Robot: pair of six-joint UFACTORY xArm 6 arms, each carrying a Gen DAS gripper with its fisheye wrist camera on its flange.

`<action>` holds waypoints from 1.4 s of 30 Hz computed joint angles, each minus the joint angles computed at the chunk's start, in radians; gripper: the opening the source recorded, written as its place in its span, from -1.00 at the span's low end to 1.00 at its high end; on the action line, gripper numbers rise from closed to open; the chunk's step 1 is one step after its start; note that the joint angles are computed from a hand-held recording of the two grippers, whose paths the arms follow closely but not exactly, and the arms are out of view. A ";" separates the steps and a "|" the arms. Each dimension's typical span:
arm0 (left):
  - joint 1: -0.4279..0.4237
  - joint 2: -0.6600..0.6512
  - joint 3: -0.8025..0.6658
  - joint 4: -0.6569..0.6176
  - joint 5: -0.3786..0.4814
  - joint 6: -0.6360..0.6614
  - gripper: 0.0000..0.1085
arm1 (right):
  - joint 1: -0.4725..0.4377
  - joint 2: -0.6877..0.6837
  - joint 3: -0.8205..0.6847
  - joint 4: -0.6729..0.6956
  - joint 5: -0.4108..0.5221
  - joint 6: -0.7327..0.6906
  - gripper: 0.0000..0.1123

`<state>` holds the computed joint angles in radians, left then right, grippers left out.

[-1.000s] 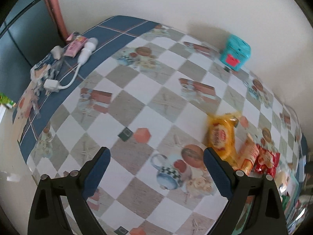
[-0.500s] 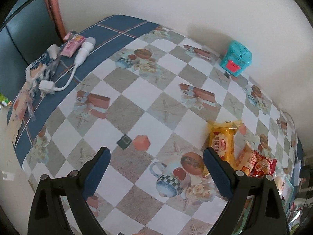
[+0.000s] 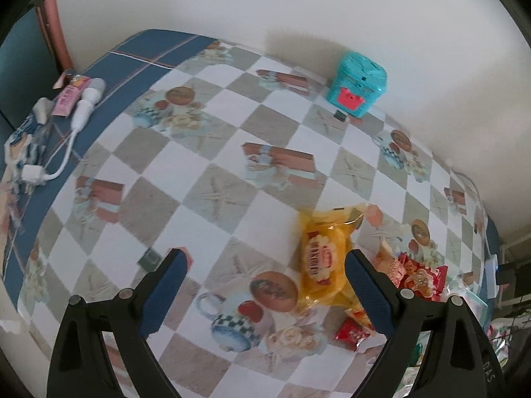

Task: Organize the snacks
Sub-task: 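Grasp the yellow bread bag with left tool while right tool grasps red snack bag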

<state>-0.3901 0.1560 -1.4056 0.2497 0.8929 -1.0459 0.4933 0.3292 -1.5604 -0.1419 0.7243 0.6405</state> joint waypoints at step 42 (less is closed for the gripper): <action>-0.023 0.230 -0.158 -0.194 -0.053 0.196 -0.02 | 0.013 0.174 -0.148 -0.085 0.070 0.005 -0.02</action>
<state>-0.4128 0.3862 -1.5634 0.0557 0.8398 -0.8496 0.5060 0.5033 -1.7084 -0.2265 0.7944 0.6457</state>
